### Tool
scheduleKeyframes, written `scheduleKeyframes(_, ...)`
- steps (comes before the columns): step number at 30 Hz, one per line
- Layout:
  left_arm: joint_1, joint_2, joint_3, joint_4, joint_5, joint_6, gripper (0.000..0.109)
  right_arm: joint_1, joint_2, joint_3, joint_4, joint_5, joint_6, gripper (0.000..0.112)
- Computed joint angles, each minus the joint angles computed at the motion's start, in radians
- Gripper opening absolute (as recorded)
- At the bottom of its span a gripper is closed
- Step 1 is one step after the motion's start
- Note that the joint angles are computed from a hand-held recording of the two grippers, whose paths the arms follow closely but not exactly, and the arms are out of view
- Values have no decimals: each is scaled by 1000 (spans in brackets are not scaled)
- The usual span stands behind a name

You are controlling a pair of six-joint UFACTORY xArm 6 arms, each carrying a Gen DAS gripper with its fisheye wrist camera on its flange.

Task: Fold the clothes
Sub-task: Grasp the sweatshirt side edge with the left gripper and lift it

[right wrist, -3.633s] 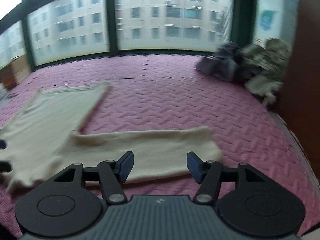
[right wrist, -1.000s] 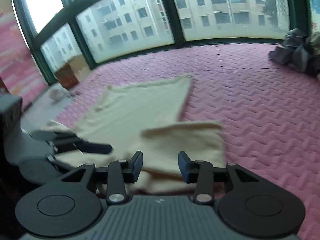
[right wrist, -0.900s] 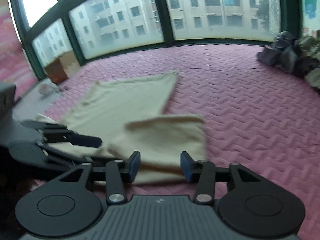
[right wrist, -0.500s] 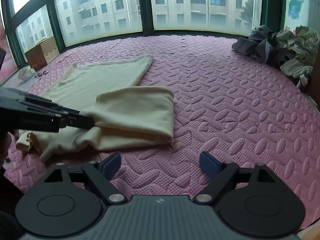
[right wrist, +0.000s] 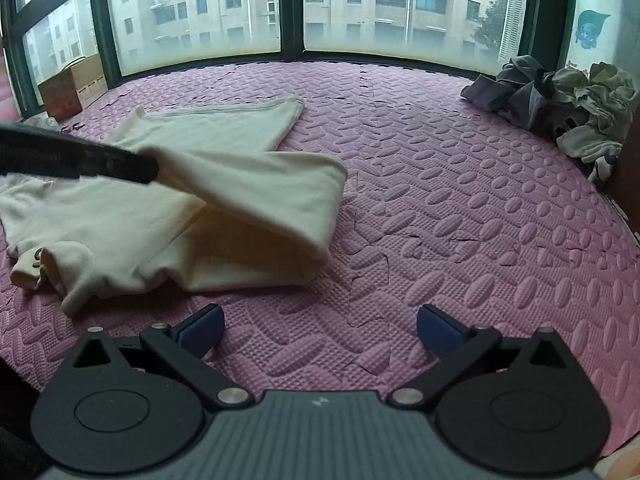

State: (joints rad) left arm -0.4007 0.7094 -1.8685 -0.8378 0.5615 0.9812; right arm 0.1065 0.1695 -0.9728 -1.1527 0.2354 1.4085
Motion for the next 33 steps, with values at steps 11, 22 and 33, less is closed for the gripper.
scheduleKeyframes(11, -7, -42, 23, -80, -30, 94, 10, 4, 8, -47, -115, 5, 193, 103)
scheduleKeyframes(22, 9, -51, 7, -104, -65, 121, 10, 97, 115, -178, -231, 198, 231, 103)
scheduleKeyframes(33, 39, -50, -1, -100, -101, 93, 10, 90, 112, -165, -220, 217, 211, 103)
